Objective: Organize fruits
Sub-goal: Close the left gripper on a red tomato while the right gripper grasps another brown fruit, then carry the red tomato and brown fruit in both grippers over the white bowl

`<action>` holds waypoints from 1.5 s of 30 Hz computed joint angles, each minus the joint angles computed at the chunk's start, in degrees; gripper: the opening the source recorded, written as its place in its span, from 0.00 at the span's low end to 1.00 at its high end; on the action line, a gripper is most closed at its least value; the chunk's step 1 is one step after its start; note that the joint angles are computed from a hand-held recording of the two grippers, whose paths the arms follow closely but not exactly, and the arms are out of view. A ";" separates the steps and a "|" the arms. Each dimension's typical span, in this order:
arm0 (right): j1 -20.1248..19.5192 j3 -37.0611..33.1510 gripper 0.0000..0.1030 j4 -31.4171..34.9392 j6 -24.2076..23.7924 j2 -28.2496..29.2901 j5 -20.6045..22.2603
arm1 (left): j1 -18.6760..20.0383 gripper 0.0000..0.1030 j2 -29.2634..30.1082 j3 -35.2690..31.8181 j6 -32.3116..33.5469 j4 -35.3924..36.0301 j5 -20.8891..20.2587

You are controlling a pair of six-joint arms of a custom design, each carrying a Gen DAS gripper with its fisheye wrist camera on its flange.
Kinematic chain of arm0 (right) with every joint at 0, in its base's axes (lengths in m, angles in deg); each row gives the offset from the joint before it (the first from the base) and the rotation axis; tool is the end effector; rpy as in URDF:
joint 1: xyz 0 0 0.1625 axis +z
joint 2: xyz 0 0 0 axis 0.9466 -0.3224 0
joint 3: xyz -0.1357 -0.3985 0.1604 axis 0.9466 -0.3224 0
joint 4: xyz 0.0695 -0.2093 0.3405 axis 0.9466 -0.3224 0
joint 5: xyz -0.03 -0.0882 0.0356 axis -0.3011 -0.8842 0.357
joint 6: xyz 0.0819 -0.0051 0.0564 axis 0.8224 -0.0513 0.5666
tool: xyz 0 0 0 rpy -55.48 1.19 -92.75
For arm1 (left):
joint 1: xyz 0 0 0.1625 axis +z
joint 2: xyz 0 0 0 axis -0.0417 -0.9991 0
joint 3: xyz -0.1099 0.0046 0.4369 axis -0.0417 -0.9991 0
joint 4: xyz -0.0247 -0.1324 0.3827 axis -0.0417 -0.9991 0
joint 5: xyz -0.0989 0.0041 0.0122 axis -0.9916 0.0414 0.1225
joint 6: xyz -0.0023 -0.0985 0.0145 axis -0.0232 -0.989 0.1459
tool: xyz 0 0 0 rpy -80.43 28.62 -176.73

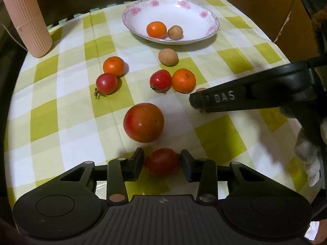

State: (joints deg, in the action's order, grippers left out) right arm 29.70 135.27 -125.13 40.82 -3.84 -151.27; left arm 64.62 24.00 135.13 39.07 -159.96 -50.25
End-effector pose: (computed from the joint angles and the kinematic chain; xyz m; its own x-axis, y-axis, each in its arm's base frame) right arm 0.2174 -0.6382 -0.0692 -0.7811 -0.4238 0.4585 -0.5139 0.8535 -0.0865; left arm -0.0514 -0.5431 0.1003 -0.7343 -0.0119 -0.6787 0.2827 0.9037 -0.3217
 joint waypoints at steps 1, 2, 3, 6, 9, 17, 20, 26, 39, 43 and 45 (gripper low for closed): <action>-0.03 0.22 0.24 -0.26 -0.19 -0.11 -0.27 | -0.14 0.46 0.12 0.09 0.03 -0.05 0.27; -0.11 0.48 0.23 -0.31 -0.28 -0.32 -0.36 | -0.25 0.46 0.23 0.15 0.06 -0.07 0.52; -0.22 0.82 0.23 -0.41 -0.48 -0.56 -0.36 | -0.32 0.45 0.27 0.23 0.05 -0.10 0.67; -0.28 1.27 0.23 -0.76 -1.31 -0.80 -0.60 | -0.44 0.45 0.24 0.50 -0.22 -0.31 0.85; -0.31 1.87 0.23 -1.04 -1.84 -1.17 -0.55 | -0.51 0.44 0.21 0.47 -0.41 -0.17 0.91; -0.61 3.69 0.23 -2.85 -0.92 -2.76 0.35 | -0.70 0.44 0.41 0.87 0.82 -0.72 1.14; -0.45 4.01 0.23 -3.09 -0.70 -2.99 0.37 | -0.82 0.45 0.49 0.97 0.80 -0.65 1.29; -0.43 5.13 0.23 -3.96 0.45 -3.74 0.27 | -1.27 0.46 0.99 1.33 0.35 -0.87 2.20; -0.35 6.31 0.23 -4.62 1.33 -4.71 0.83 | -2.06 0.47 0.71 2.38 -1.51 0.03 2.74; -0.32 6.71 0.23 -5.12 1.30 -5.02 1.14 | -1.93 0.42 0.67 2.24 -1.93 -0.18 2.78; -0.30 6.80 0.23 -5.35 1.31 -5.04 1.09 | -1.83 0.42 0.73 2.17 -1.74 -0.46 2.74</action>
State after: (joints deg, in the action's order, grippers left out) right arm 29.40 142.07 -130.49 42.13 -8.89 -150.18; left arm 62.79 24.73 137.31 37.33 -160.41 -47.51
